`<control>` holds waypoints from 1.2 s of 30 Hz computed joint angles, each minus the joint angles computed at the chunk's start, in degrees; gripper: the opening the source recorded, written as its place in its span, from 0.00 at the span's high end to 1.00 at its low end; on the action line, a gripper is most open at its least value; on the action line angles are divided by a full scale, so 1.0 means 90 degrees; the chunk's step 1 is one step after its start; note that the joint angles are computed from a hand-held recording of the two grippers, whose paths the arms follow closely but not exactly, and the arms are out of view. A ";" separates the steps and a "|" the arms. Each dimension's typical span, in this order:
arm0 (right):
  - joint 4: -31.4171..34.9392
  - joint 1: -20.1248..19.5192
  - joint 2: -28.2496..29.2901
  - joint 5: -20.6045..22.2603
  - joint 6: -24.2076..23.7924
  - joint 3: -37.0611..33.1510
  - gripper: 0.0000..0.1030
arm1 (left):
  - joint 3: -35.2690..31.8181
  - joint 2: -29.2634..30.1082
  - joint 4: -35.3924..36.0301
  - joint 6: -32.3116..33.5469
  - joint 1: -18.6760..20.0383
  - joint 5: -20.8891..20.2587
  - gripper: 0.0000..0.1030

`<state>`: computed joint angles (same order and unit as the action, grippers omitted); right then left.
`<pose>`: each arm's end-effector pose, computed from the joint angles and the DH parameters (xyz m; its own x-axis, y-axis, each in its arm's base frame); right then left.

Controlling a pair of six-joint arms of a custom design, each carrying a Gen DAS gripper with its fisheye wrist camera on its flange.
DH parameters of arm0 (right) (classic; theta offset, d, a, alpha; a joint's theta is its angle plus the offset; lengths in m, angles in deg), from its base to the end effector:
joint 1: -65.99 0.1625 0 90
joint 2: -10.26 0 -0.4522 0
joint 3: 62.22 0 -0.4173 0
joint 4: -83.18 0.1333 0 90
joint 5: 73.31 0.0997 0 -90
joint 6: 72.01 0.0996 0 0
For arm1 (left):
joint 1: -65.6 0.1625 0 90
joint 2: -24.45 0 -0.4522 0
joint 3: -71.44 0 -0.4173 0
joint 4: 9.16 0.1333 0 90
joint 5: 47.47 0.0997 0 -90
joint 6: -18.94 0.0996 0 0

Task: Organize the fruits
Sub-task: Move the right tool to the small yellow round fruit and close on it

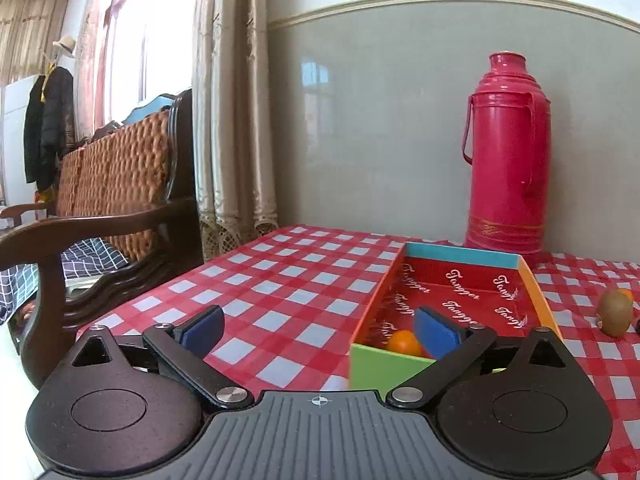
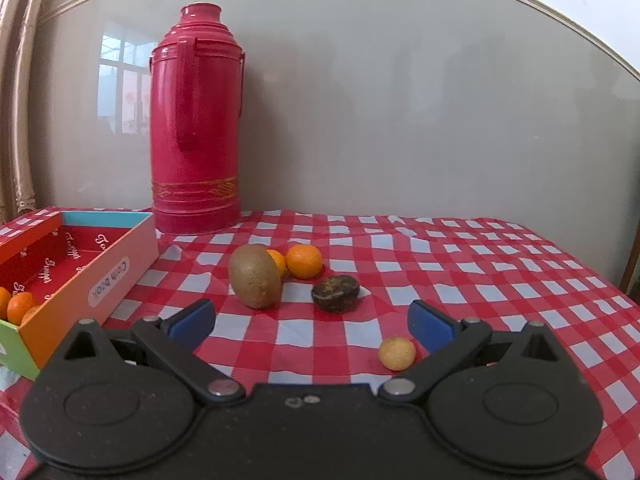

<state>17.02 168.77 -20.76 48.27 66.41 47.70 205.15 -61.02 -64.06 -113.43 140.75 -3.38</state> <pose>0.1961 -0.4976 -0.1299 -0.6736 0.0889 0.7337 -0.6629 0.3664 -0.6530 0.0970 -0.4334 0.2110 -0.5984 -0.4274 -0.6777 0.6119 0.3022 -0.7309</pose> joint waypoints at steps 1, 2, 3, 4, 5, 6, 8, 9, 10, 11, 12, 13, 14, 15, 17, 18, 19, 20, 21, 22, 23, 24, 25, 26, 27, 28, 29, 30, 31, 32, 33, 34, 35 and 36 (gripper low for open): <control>-0.0003 -0.0012 -0.0015 0.0044 0.0005 0.0000 0.06 | 0.0022 -0.0016 -0.0047 0.0030 0.0013 -0.0002 0.02; -0.0011 -0.0024 -0.0030 0.0100 0.0018 -0.0002 0.06 | 0.0049 -0.0031 -0.0104 0.0067 0.0020 -0.0002 0.02; 0.0004 -0.0040 -0.0050 0.0157 0.0046 -0.0008 0.06 | 0.0085 -0.0046 -0.0199 0.0129 0.0029 0.0001 0.02; 0.0026 -0.0058 -0.0066 0.0193 0.0088 -0.0016 0.06 | 0.0121 -0.0062 -0.0304 0.0190 0.0040 0.0003 0.01; 0.0086 -0.0085 -0.0096 0.0222 0.0168 -0.0024 0.06 | 0.0151 -0.0084 -0.0382 0.0226 0.0048 -0.0002 0.00; 0.0163 -0.0103 -0.0118 0.0261 0.0255 -0.0044 0.08 | 0.0165 -0.0098 -0.0442 0.0232 0.0065 -0.0007 0.00; 0.0354 -0.0147 -0.0164 0.0311 0.0414 -0.0087 0.12 | 0.0161 -0.0138 -0.0454 0.0178 0.0099 -0.0062 0.00; 0.0410 -0.0167 -0.0170 0.0334 0.0462 -0.0106 0.19 | 0.0142 -0.0153 -0.0422 0.0129 0.0120 -0.0086 0.00; 0.0506 -0.0185 -0.0174 0.0382 0.0518 -0.0147 0.23 | 0.0127 -0.0169 -0.0389 0.0085 0.0144 -0.0095 0.00; 0.0680 -0.0200 -0.0179 0.0438 0.0615 -0.0209 0.31 | 0.0123 -0.0187 -0.0383 0.0060 0.0168 -0.0096 0.00; 0.0869 -0.0228 -0.0197 0.0427 0.0743 -0.0257 0.36 | 0.0132 -0.0195 -0.0414 0.0062 0.0183 -0.0092 0.00; 0.1014 -0.0257 -0.0213 0.0414 0.0860 -0.0292 0.37 | 0.0135 -0.0200 -0.0440 0.0079 0.0197 -0.0087 0.00; 0.1082 -0.0261 -0.0205 0.0454 0.0915 -0.0335 0.39 | 0.0136 -0.0200 -0.0457 0.0105 0.0210 -0.0088 0.00; 0.1121 -0.0273 -0.0209 0.0471 0.0961 -0.0353 0.39 | 0.0127 -0.0194 -0.0449 0.0116 0.0218 -0.0088 0.00; 0.1157 -0.0293 -0.0238 0.0486 0.0993 -0.0349 0.40 | 0.0118 -0.0183 -0.0440 0.0133 0.0227 -0.0077 0.00; 0.1194 -0.0301 -0.0253 0.0518 0.0992 -0.0360 0.45 | 0.0121 -0.0178 -0.0456 0.0148 0.0225 -0.0072 0.00; 0.1292 -0.0320 -0.0281 0.0516 0.1036 -0.0374 0.49 | 0.0126 -0.0168 -0.0476 0.0161 0.0222 -0.0067 0.00; 0.1457 -0.0348 -0.0319 0.0499 0.1133 -0.0396 0.54 | 0.0129 -0.0168 -0.0476 0.0164 0.0217 -0.0066 0.00; 0.1619 -0.0384 -0.0365 0.0449 0.1229 -0.0404 0.56 | 0.0128 -0.0158 -0.0482 0.0163 0.0211 -0.0065 0.00; 0.1762 -0.0418 -0.0404 0.0417 0.1290 -0.0415 0.56 | 0.0126 -0.0144 -0.0484 0.0165 0.0203 -0.0063 0.00; 0.1880 -0.0443 -0.0432 0.0393 0.1319 -0.0434 0.57 | 0.0121 -0.0126 -0.0488 0.0173 0.0196 -0.0066 0.00; 0.2020 -0.0475 -0.0468 0.0338 0.1350 -0.0445 0.58 | 0.0117 -0.0114 -0.0489 0.0183 0.0190 -0.0069 0.00; 0.2095 -0.0494 -0.0492 0.0304 0.1353 -0.0448 0.58 | 0.0118 -0.0100 -0.0500 0.0193 0.0182 -0.0068 0.00; 0.2137 -0.0504 -0.0500 0.0312 0.1319 -0.0460 0.58 | 0.0123 -0.0089 -0.0513 0.0202 0.0175 -0.0058 0.00; 0.2225 -0.0518 -0.0503 0.0302 0.1288 -0.0486 0.59 | 0.0138 -0.0075 -0.0548 0.0219 0.0166 -0.0049 0.00; 0.2328 -0.0533 -0.0509 0.0270 0.1285 -0.0512 0.60 | 0.0145 -0.0061 -0.0576 0.0233 0.0158 -0.0042 0.00; 0.2441 -0.0544 -0.0506 0.0233 0.1282 -0.0550 0.61 | 0.0149 -0.0047 -0.0588 0.0248 0.0147 -0.0035 0.00; 0.2550 -0.0552 -0.0499 0.0202 0.1251 -0.0591 0.63 | 0.0147 -0.0029 -0.0592 0.0258 0.0138 -0.0038 0.00; 0.2613 -0.0550 -0.0485 0.0200 0.1203 -0.0624 0.64 | 0.0149 -0.0028 -0.0579 0.0259 0.0136 -0.0030 0.00; 0.2654 -0.0545 -0.0470 0.0222 0.1146 -0.0655 0.65 | 0.0142 -0.0009 -0.0568 0.0262 0.0126 -0.0028 0.00; 0.2718 -0.0544 -0.0455 0.0236 0.1118 -0.0694 0.64 | 0.0144 -0.0002 -0.0565 0.0270 0.0122 -0.0020 0.00; 0.2805 -0.0549 -0.0436 0.0242 0.1111 -0.0743 0.64 | 0.0150 0.0011 -0.0584 0.0293 0.0113 -0.0015 0.00; 0.2901 -0.0553 -0.0420 0.0255 0.1112 -0.0794 0.67 | 0.0154 0.0029 -0.0608 0.0317 0.0104 -0.0011 0.00; 0.2940 -0.0555 -0.0411 0.0265 0.1115 -0.0820 0.68 | 0.0163 0.0039 -0.0620 0.0335 0.0097 -0.0004 0.00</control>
<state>43.48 163.78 -24.46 50.66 76.44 40.31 206.62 -60.67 -69.64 -110.42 141.62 -3.41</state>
